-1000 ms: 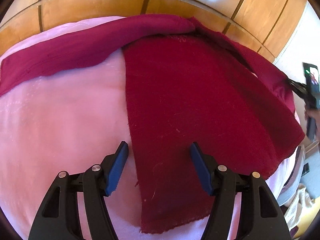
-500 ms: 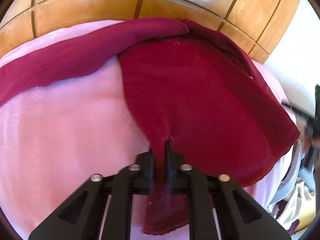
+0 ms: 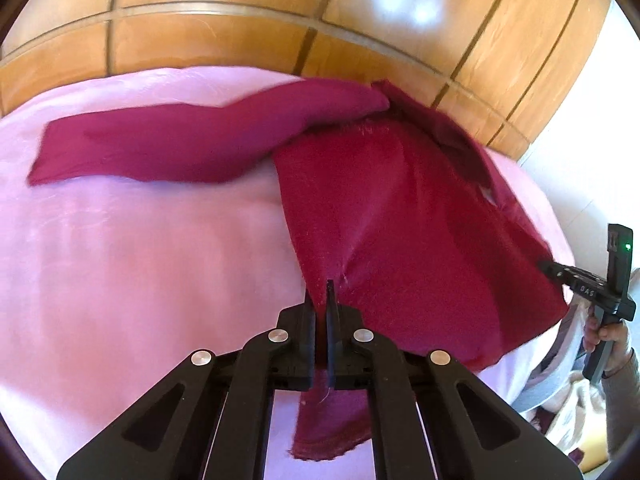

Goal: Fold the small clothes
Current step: 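Shake and lay the sweater flat with both grippers, then release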

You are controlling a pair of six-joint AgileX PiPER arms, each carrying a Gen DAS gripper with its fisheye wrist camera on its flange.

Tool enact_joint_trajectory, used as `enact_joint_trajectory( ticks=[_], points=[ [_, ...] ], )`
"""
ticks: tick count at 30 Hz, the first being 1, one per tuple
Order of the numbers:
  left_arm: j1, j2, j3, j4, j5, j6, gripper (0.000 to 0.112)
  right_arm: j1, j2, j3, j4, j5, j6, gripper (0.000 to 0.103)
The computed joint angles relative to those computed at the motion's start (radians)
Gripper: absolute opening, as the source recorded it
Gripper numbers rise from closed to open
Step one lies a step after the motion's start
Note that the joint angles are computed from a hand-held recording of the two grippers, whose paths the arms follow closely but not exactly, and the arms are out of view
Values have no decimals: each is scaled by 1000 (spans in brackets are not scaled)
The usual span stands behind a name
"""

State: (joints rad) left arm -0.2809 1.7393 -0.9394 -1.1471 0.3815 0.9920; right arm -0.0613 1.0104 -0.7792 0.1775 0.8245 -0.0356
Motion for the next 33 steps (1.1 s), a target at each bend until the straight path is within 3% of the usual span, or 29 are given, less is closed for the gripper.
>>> enact_joint_trajectory(
  ticks=[3, 5, 9, 11, 13, 15, 16, 17, 19, 20, 21, 26, 28, 33],
  points=[
    [60, -114, 91, -9, 53, 23, 2, -26, -107, -22, -29, 107, -10, 8],
    [62, -172, 160, 2, 66, 23, 2, 76, -134, 10, -142, 147, 81, 8],
    [-58, -246, 309, 72, -18, -56, 2, 121, -108, 115, -201, 176, 142, 8],
    [-86, -236, 333, 82, -54, -91, 2, 214, -117, 158, -275, 173, 260, 10],
    [-44, -227, 341, 0, -28, -20, 3, 266, -112, 145, -338, 183, 340, 16],
    [10, -239, 327, -45, -31, 10, 9, 386, -121, 131, -484, 193, 509, 52],
    [17, -247, 314, -7, -69, -33, 21, 461, -125, 117, -556, 217, 595, 57],
    [34, -252, 291, 70, -120, -111, 30, 496, -118, 90, -602, 213, 641, 61],
    [56, -249, 252, 270, -202, -304, 64, 482, -94, 77, -651, 154, 675, 69],
    [77, -230, 227, 370, -246, -396, 70, 488, -83, 66, -647, 123, 690, 74],
    [129, -183, 178, 470, -272, -496, 73, 505, -55, 48, -633, 84, 705, 76],
    [288, 3, -81, 907, -219, -988, 73, 625, 123, 1, -626, -83, 821, 78],
    [324, 91, -211, 1049, -171, -1117, 73, 617, 240, -15, -592, -204, 820, 78],
    [312, 337, -576, 1410, 9, -1368, 73, 602, 467, -112, -515, -362, 763, 78]
  ],
)
